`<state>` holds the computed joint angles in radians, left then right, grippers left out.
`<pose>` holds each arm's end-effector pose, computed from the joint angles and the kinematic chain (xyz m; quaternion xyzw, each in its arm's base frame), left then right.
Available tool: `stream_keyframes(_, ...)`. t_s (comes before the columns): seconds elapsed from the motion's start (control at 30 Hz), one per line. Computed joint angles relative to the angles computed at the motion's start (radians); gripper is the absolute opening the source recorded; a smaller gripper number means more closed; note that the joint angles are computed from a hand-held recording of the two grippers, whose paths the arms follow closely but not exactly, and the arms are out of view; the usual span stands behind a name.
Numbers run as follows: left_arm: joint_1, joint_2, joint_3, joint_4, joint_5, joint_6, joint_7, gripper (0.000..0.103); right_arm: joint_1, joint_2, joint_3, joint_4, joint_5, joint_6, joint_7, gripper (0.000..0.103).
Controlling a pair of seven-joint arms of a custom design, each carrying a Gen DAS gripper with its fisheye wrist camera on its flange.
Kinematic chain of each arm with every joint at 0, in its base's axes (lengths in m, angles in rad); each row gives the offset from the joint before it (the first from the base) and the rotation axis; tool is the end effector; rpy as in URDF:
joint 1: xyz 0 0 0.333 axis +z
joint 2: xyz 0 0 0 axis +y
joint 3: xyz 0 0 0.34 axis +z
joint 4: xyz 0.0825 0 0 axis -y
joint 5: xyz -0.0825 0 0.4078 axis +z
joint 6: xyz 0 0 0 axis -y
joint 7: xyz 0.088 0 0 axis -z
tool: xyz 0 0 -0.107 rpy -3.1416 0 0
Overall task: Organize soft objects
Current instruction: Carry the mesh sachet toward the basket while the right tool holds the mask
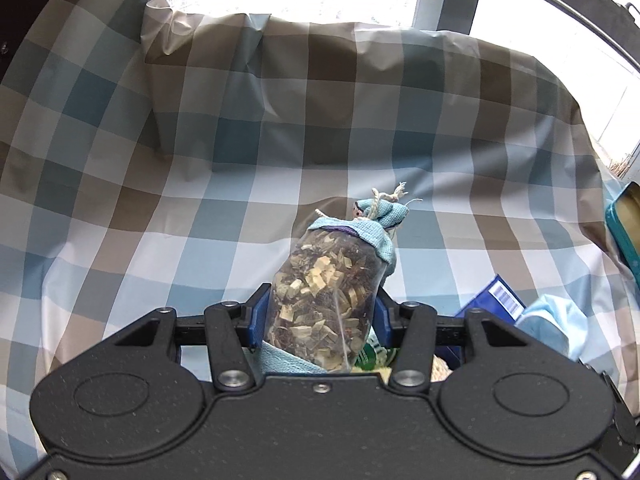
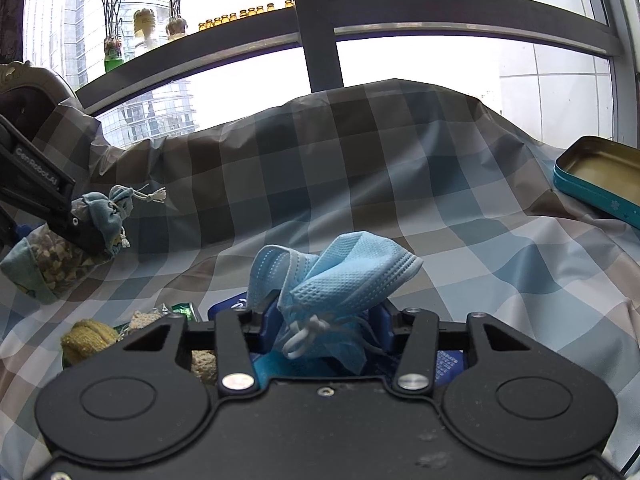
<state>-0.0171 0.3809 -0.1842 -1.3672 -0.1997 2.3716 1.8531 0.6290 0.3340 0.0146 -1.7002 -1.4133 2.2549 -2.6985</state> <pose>0.7410 -0.1253 0.5959 -0.5414 0.7738 -0.2951 0.1455 0.5853 0.4039 0.4540 -0.4259 0.7183 -0.4216 0.3533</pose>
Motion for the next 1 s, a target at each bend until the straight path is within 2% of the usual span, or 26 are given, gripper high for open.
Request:
stream_keyframes(0.03,0.014,-0.036,-0.009,-0.049,-0.024,0.016,0.025,0.049,0.003,-0.001,-0.001,-0.001,-0.009,-0.003,0.005,0.046)
stream_keyframes(0.1,0.033,-0.108,-0.016,-0.144,-0.064,0.046,0.074,0.049,0.01,-0.002,-0.001,-0.004,-0.031,-0.012,0.01,0.037)
stream_keyframes(0.2,0.047,-0.207,-0.011,-0.275,-0.13,0.091,0.156,0.049,0.02,-0.006,0.002,-0.011,-0.068,-0.029,0.025,0.037)
stream_keyframes(0.4,0.05,-0.353,0.033,-0.447,-0.298,0.094,0.282,0.048,0.022,-0.026,0.014,-0.039,-0.116,-0.046,0.089,0.034)
stream_keyframes(0.5,0.035,-0.425,0.06,-0.536,-0.36,0.144,0.33,0.048,0.01,-0.046,0.027,-0.063,-0.083,-0.046,0.11,0.031)
stream_keyframes(0.6,0.014,-0.476,0.082,-0.601,-0.376,0.178,0.351,0.048,-0.003,-0.072,0.039,-0.094,-0.05,-0.038,0.141,0.025)
stream_keyframes(0.73,-0.002,-0.479,0.105,-0.621,-0.37,0.155,0.358,0.049,-0.014,-0.093,0.051,-0.117,-0.027,-0.035,0.171,0.025)
stream_keyframes(0.77,-0.003,-0.478,0.107,-0.627,-0.364,0.154,0.359,0.05,-0.013,-0.094,0.054,-0.117,-0.024,-0.042,0.17,0.025)
stream_keyframes(0.83,-0.005,-0.474,0.108,-0.64,-0.351,0.155,0.36,0.06,-0.012,-0.092,0.058,-0.114,-0.023,-0.052,0.168,0.025)
stream_keyframes(0.87,-0.006,-0.468,0.109,-0.643,-0.35,0.154,0.371,0.073,-0.011,-0.089,0.06,-0.111,-0.02,-0.056,0.164,0.025)
stream_keyframes(0.9,-0.006,-0.464,0.106,-0.651,-0.333,0.16,0.361,0.081,-0.012,-0.085,0.061,-0.106,-0.016,-0.057,0.159,0.025)
stream_keyframes(1.0,-0.005,-0.438,0.096,-0.658,-0.277,0.156,0.306,0.081,-0.008,-0.075,0.059,-0.098,-0.014,-0.058,0.143,0.025)
